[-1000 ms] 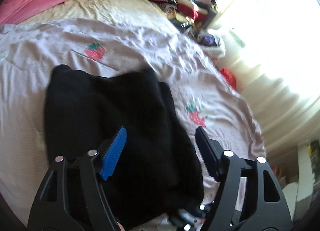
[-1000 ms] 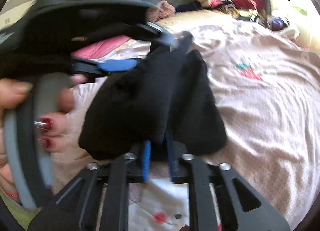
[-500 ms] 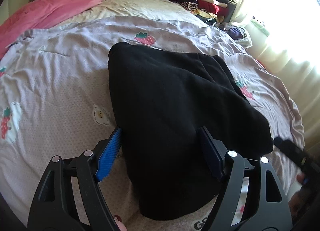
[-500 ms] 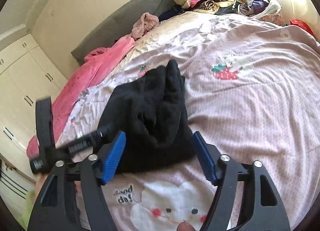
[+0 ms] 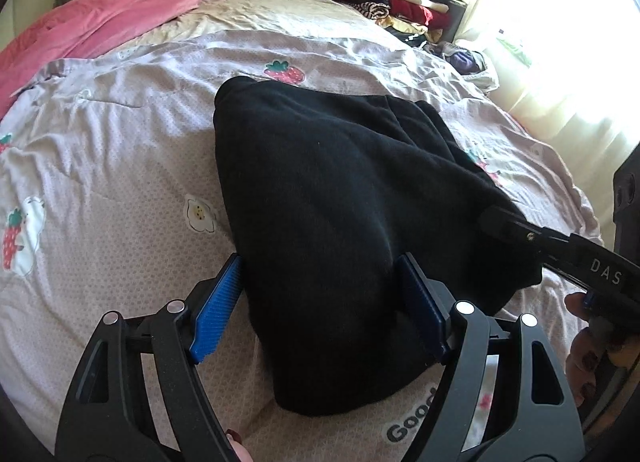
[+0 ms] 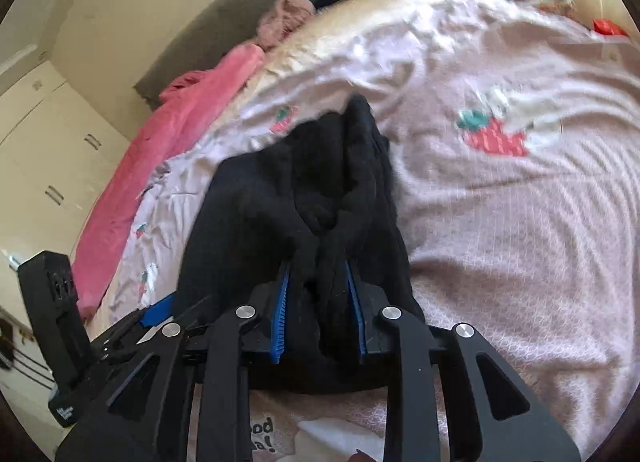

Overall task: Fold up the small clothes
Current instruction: 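Lift the held edge with both grippers and fold it over the rest, then open both grippers and release the folded sweatshirt bundle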

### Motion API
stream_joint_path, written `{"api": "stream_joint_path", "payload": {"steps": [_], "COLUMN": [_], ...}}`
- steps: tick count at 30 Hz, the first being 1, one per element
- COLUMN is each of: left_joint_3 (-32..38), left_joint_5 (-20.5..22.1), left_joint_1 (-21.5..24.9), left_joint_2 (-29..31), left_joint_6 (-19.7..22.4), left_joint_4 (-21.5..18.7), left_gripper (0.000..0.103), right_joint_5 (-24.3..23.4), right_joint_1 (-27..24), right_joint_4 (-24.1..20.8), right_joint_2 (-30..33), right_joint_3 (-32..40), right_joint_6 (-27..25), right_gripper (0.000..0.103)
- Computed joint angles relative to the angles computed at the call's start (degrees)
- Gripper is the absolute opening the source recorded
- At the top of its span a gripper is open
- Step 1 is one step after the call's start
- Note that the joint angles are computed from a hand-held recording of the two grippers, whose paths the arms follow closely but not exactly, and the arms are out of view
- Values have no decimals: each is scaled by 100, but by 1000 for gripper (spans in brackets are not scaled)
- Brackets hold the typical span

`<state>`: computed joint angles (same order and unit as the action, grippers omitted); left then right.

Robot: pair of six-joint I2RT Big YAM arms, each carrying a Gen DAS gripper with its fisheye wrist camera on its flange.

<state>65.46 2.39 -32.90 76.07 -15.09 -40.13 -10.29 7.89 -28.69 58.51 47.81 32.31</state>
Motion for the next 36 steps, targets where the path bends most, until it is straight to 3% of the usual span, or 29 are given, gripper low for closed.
{"api": "stream_joint_path", "payload": {"steps": [2, 5, 7, 19, 25, 28, 31, 33, 36], "left_joint_3": [-31, -26, -52, -111, -180, -222, -283, -302, -308], "left_joint_5": [72, 139, 74, 273, 354, 320, 275, 271, 263], "left_joint_1": [14, 7, -26, 38, 59, 44, 31, 31, 24], "left_joint_2": [-24, 18, 9, -42, -88, -135, -215, -255, -285], "left_joint_6": [0, -29, -15, -133, -147, -127, -126, -162, -167], "left_joint_4": [-3, -64, -37, -102, -144, -178, -173, -176, -190], "left_gripper": [70, 70, 70, 70, 71, 71, 71, 71, 71], "right_joint_5": [154, 274, 162, 592, 873, 739, 893, 992, 1183], "right_joint_1": [18, 9, -51, 153, 208, 147, 168, 187, 238], "right_joint_4": [-122, -284, -215, -563, -774, -801, -862, -935, -993], "right_joint_2": [75, 268, 209, 45, 2, -111, -306, -437, -667], "right_joint_3": [-3, -6, -69, 3, 32, -17, -60, -66, -80], "right_joint_6": [-147, -156, 42, -38, -17, 17, -44, -49, -116], "right_gripper": [24, 40, 41, 54, 70, 72, 76, 86, 88]}}
